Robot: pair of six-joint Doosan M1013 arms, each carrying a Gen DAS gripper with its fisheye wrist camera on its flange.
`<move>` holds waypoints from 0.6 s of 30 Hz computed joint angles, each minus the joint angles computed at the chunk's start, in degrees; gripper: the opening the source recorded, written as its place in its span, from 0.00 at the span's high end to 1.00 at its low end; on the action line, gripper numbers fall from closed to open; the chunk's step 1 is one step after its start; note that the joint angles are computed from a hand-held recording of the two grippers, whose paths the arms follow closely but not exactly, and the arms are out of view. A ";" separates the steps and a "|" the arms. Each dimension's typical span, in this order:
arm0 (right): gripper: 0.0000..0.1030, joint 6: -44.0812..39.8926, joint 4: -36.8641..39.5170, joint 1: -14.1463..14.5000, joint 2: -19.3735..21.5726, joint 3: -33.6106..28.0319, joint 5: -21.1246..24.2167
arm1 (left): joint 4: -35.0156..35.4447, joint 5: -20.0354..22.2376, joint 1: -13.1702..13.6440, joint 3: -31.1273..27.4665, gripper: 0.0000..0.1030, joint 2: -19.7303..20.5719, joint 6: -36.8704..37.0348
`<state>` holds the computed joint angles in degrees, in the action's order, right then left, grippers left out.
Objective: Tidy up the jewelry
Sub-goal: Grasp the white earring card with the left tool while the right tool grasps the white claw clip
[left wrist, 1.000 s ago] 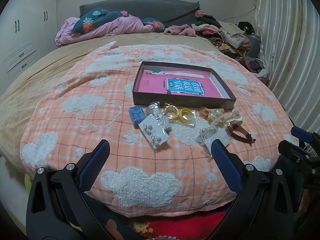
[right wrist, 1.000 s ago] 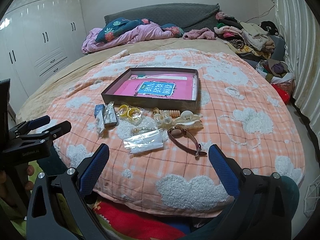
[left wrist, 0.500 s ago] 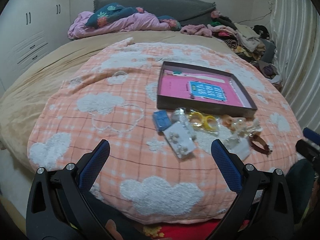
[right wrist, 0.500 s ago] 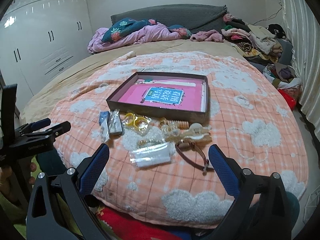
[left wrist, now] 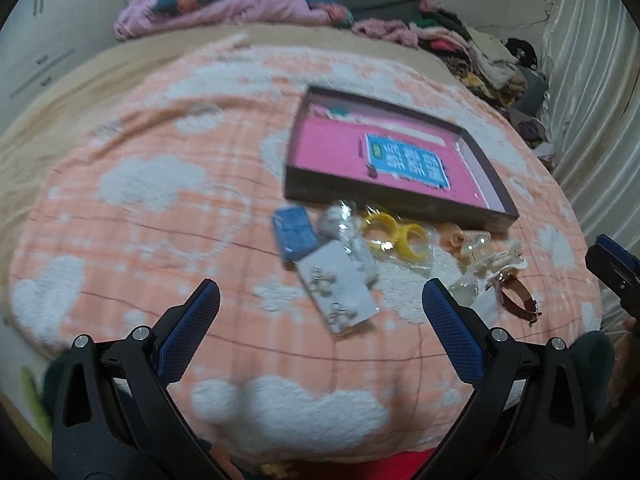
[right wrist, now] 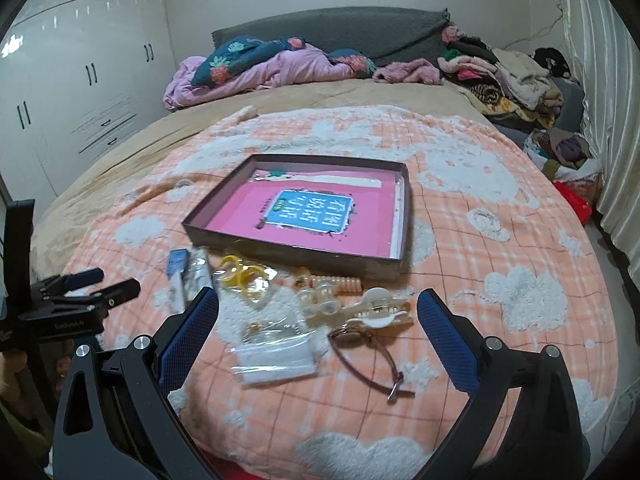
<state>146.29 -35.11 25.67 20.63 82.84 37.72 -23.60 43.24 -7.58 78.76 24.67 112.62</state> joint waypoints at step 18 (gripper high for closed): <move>0.04 -9.52 14.34 -5.57 5.35 -1.62 1.87 | 1.73 1.72 -1.40 -1.58 0.44 4.76 -1.64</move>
<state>136.77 -20.77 20.10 25.99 81.22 39.59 -21.87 44.96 -8.98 77.17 29.43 110.98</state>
